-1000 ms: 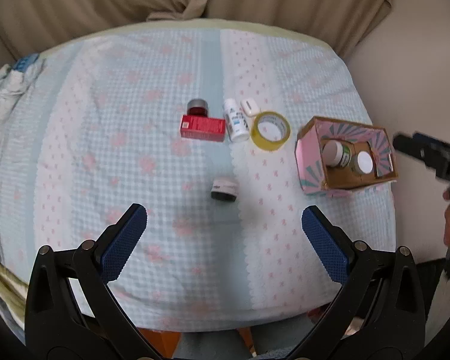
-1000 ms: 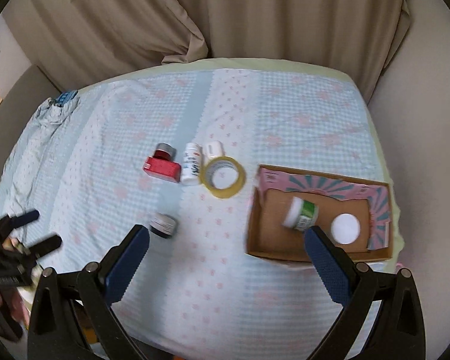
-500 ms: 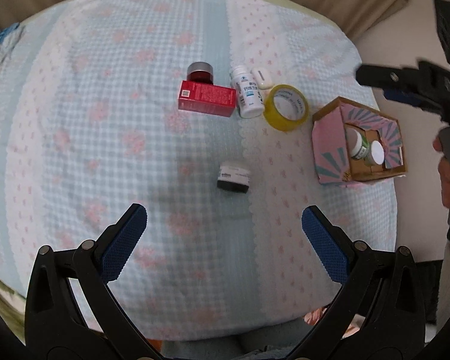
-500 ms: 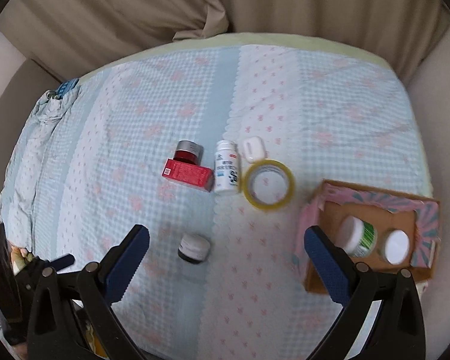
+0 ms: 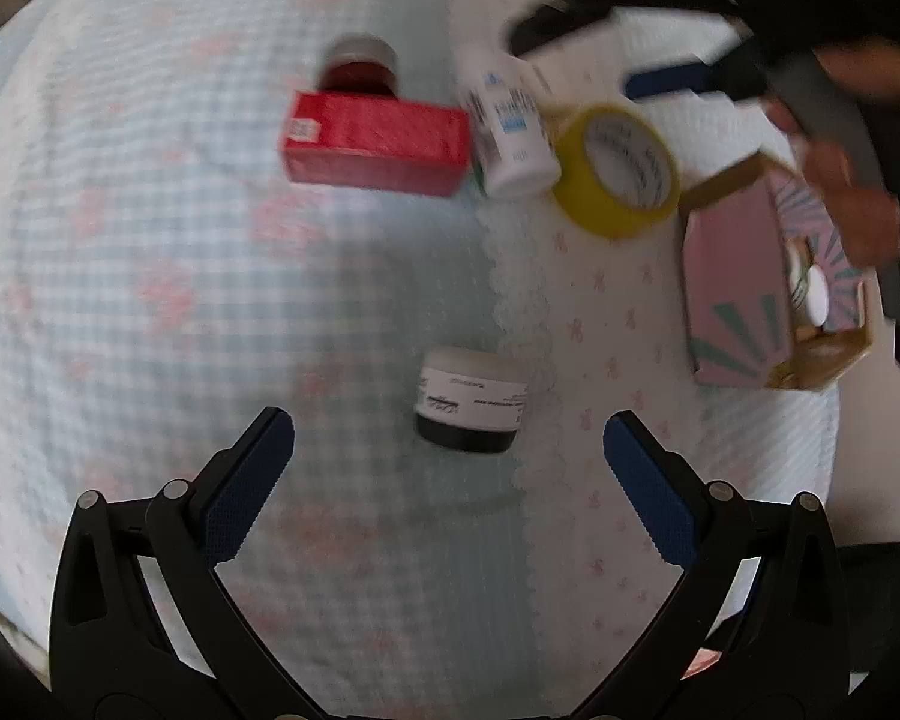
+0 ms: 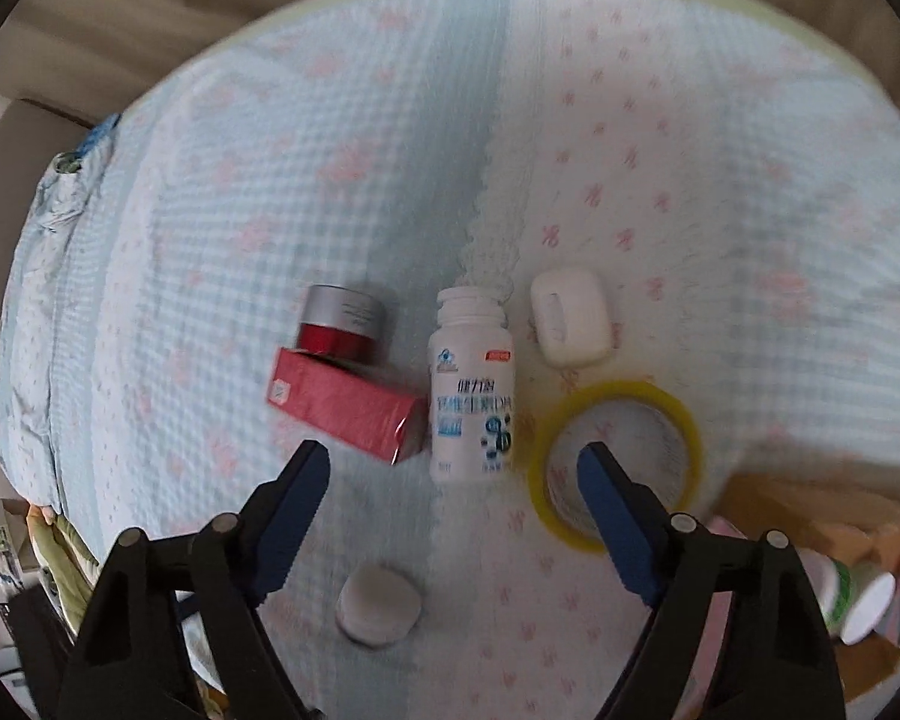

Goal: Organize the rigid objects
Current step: 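Grasp the black-lidded L'Oreal jar with the left tool while the right tool grasps the white vitamin bottle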

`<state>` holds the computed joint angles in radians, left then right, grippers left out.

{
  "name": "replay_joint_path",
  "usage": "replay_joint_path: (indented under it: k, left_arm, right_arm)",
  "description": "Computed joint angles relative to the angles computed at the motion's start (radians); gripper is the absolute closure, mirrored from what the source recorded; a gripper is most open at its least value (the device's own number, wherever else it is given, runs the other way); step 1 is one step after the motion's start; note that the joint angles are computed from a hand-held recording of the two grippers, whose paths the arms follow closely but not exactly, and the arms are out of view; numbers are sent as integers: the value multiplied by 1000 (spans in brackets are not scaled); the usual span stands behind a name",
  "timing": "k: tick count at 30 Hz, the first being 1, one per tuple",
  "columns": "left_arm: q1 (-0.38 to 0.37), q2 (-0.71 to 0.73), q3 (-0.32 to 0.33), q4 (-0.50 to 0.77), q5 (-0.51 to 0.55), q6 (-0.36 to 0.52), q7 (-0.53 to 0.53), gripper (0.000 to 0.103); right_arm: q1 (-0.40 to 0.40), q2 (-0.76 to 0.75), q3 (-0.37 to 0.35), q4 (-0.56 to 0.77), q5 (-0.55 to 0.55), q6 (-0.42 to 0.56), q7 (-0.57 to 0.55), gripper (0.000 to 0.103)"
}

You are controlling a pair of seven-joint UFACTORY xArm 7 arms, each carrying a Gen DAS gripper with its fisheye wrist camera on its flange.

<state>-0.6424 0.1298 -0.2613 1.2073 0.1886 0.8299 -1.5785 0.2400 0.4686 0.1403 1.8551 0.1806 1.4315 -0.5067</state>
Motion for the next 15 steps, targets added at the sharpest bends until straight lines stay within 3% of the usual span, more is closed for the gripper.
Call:
replay_joint_path:
  k: [7, 15]
  left_arm:
    - [-10, 128, 20, 64, -3, -42, 70, 8]
    - [-41, 201, 51, 99, -7, -72, 72, 26]
  right_arm:
    - [29, 120, -5, 59, -26, 1, 58, 35]
    - [39, 200, 6, 127, -14, 14, 103, 39]
